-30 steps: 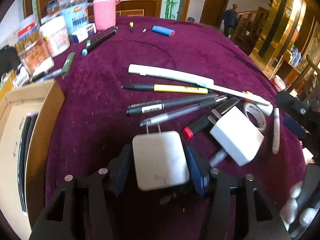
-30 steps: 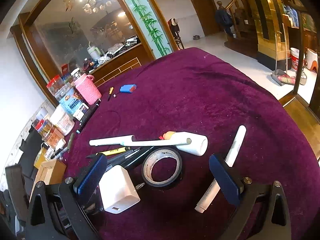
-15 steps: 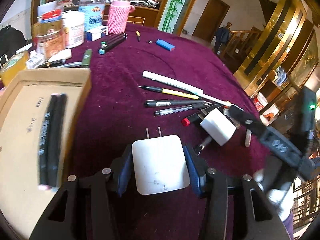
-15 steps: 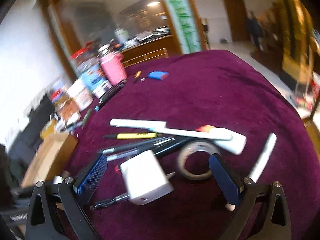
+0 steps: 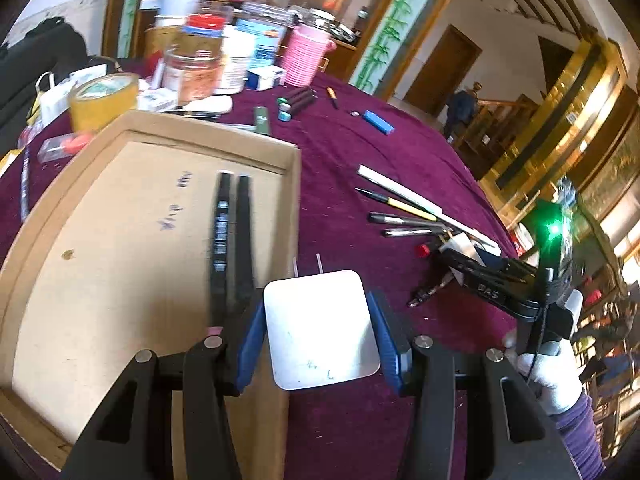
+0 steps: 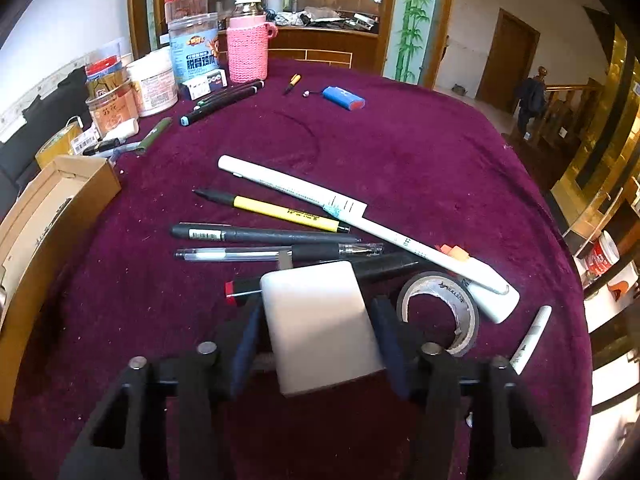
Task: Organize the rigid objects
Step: 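Carry both white chargers into the cardboard tray and open both tools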
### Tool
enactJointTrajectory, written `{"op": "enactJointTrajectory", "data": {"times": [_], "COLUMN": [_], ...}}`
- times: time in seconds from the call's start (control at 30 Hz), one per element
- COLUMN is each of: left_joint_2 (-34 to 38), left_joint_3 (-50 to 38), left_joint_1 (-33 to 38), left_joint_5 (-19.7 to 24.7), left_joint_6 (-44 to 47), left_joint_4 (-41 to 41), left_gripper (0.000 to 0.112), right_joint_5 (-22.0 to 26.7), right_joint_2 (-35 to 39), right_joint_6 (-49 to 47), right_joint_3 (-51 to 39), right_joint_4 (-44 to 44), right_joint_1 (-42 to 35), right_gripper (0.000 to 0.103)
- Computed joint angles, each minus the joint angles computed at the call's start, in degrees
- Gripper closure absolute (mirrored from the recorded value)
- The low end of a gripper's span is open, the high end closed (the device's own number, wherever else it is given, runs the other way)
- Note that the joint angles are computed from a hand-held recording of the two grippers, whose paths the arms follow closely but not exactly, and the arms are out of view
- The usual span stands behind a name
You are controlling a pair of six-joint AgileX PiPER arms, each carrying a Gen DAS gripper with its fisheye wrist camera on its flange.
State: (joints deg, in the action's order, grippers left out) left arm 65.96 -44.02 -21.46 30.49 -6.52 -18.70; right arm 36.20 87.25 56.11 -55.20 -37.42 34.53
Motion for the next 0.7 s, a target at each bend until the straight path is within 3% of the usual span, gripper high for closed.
{"op": "enactJointTrajectory", "data": {"times": [0.17,0.37,0.47,0.7], "left_joint_2": [-2.65,0.57,4.61,17.94], "left_joint_3": [0.92,-3.87,-7.55,-17.58], "left_joint_1": [12.51,21.87,23.15,24.14], "left_joint_5": [5.28,8.55,7.99,8.93], "left_joint_6": [15.07,19.49,18.26,16.98], "left_joint_4": [-11.23,-8.88,-4.17,0.53], "left_gripper": [0.063,0.063,0.063,0.063], "right_joint_5": [-2.66,-5.14,-6.13,-4.29], "right_joint_2": [-3.95,-5.13,-2.36,14.34], "right_joint_6": [-5.14,-9.67,-14.38,-29.02], "right_joint_3": [1.62,-2.49,-8.18,-29.94], "right_joint_4": [8.68,17.61,24.10,44.57], "right_joint_1": [-1.52,1.53,3.89,6.61], "right_gripper": [0.051,0.051,0.051,0.050]}}
